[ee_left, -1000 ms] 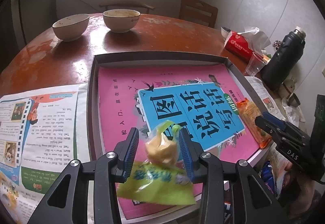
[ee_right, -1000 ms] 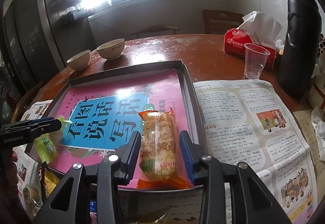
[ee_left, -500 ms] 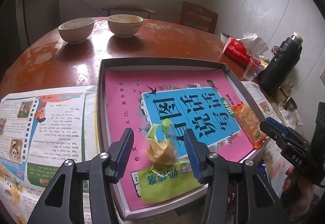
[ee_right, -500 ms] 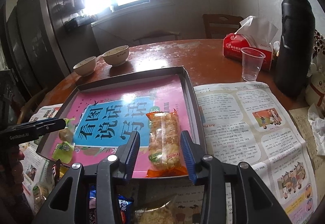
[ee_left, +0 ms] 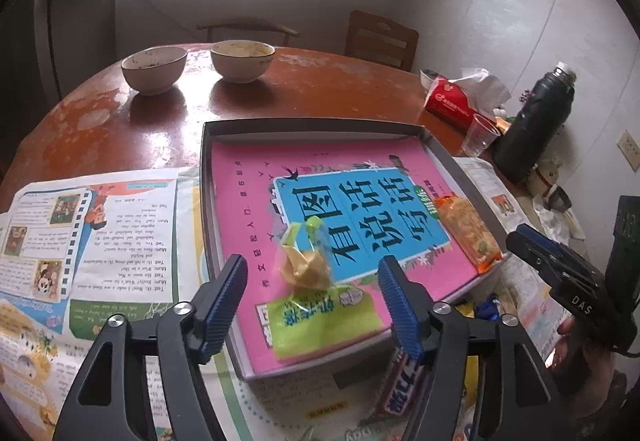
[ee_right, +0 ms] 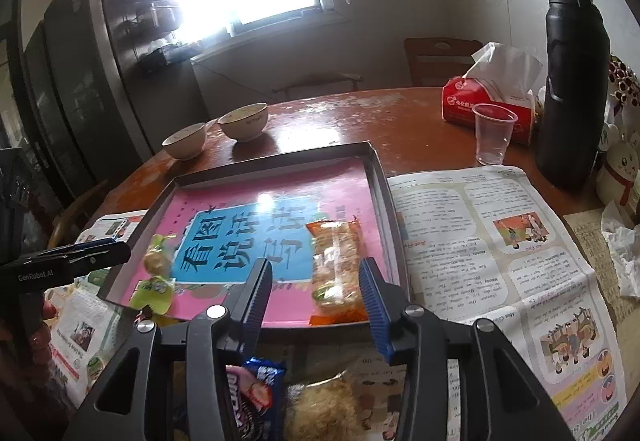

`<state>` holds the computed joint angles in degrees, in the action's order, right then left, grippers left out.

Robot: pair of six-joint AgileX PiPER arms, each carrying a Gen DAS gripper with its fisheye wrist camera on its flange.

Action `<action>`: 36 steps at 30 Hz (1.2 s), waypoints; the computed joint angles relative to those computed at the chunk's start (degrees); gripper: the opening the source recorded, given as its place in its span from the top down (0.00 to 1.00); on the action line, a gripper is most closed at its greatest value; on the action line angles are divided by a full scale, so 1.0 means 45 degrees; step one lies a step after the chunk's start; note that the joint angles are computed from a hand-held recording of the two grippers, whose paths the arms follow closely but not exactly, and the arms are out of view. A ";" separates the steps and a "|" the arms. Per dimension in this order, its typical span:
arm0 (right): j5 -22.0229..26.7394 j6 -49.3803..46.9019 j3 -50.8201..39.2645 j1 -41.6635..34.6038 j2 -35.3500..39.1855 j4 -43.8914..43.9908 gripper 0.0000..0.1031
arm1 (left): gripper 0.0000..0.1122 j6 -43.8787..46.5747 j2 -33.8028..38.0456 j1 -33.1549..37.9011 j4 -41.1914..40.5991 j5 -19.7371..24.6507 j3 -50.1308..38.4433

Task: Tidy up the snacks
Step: 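Open both grippers and withdraw them back toward the snack pile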

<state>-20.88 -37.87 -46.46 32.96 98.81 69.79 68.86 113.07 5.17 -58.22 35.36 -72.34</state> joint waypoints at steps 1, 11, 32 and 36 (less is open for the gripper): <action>-0.0033 -0.0020 0.0056 0.0077 -0.0063 0.0036 0.55 | 0.36 0.0114 -0.0110 0.0016 -0.0028 0.0020 0.0117; -0.0370 -0.0233 0.0478 0.0707 -0.0675 0.0375 0.54 | 0.33 0.1315 -0.1206 0.0102 -0.0707 0.0053 0.1255; -0.1210 -0.1025 0.1074 0.1939 -0.1647 0.1370 0.51 | 0.32 0.2279 -0.2623 0.0618 -0.0793 -0.0015 0.2918; -0.1345 -0.1226 0.1137 0.2097 -0.1760 0.1602 0.51 | 0.32 0.2471 -0.2819 0.0703 -0.0752 0.0029 0.3214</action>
<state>-26.93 -43.39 -41.34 42.40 90.89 77.00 79.98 100.38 8.33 -61.60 35.49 -57.88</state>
